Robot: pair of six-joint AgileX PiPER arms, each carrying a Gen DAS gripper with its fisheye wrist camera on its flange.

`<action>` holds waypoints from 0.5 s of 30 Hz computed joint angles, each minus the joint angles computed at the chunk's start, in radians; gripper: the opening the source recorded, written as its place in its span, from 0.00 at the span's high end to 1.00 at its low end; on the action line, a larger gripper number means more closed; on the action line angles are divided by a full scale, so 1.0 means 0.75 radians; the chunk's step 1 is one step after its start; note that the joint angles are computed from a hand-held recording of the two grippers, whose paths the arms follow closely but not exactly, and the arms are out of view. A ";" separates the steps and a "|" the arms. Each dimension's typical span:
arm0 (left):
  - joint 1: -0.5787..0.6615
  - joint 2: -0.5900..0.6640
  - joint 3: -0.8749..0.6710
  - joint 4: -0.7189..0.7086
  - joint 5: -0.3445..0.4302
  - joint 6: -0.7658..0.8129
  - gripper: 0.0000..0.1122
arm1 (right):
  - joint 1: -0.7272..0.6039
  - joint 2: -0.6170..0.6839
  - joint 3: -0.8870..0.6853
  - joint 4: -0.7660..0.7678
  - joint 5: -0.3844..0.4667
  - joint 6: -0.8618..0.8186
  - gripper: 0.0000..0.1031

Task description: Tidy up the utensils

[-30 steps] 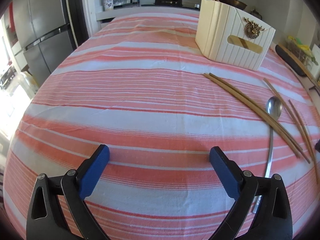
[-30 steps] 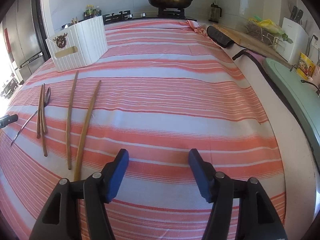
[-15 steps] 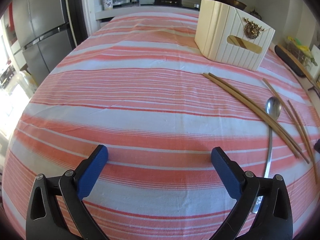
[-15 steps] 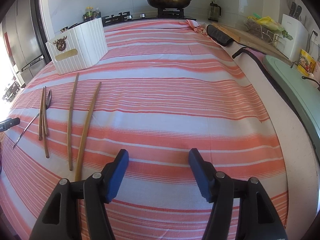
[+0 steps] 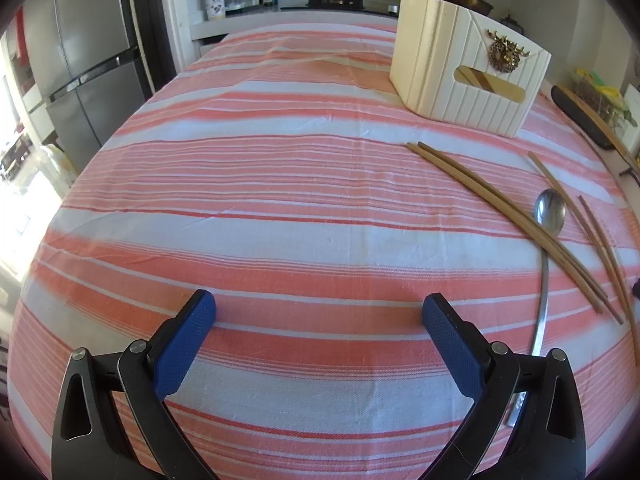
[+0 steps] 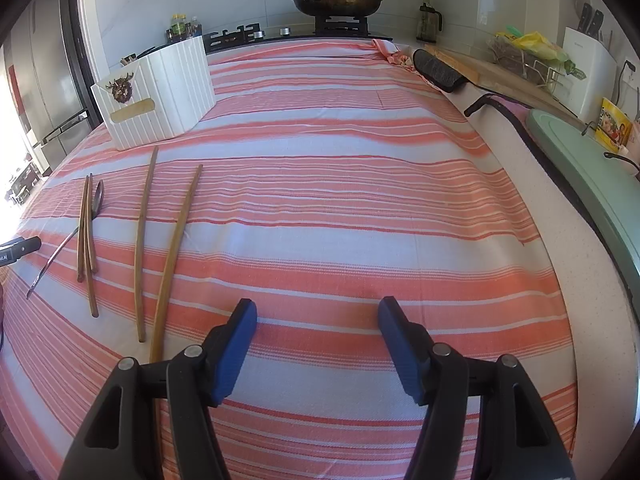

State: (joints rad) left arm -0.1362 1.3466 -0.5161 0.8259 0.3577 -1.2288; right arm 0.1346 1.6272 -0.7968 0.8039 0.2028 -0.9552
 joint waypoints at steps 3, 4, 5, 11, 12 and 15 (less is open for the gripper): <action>0.000 0.001 0.000 0.003 0.001 -0.002 0.09 | -0.001 0.000 -0.001 0.007 0.004 -0.004 0.37; 0.002 0.001 0.001 0.003 -0.001 0.000 0.09 | 0.002 0.000 -0.001 -0.001 0.002 0.005 0.37; 0.001 0.000 0.002 0.002 -0.001 0.000 0.09 | 0.006 0.000 -0.001 -0.017 -0.002 0.023 0.37; 0.005 -0.002 0.004 -0.001 -0.006 0.005 0.09 | 0.010 0.000 -0.001 -0.034 -0.006 0.043 0.37; 0.005 -0.002 0.003 -0.002 -0.006 0.005 0.09 | 0.010 0.000 -0.001 -0.034 -0.006 0.043 0.37; 0.003 -0.002 0.003 -0.003 -0.006 0.005 0.09 | 0.010 0.000 -0.001 -0.037 -0.008 0.043 0.37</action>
State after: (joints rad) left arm -0.1336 1.3453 -0.5140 0.8239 0.3535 -1.2247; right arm 0.1418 1.6274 -0.7977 0.7759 0.1969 -0.9229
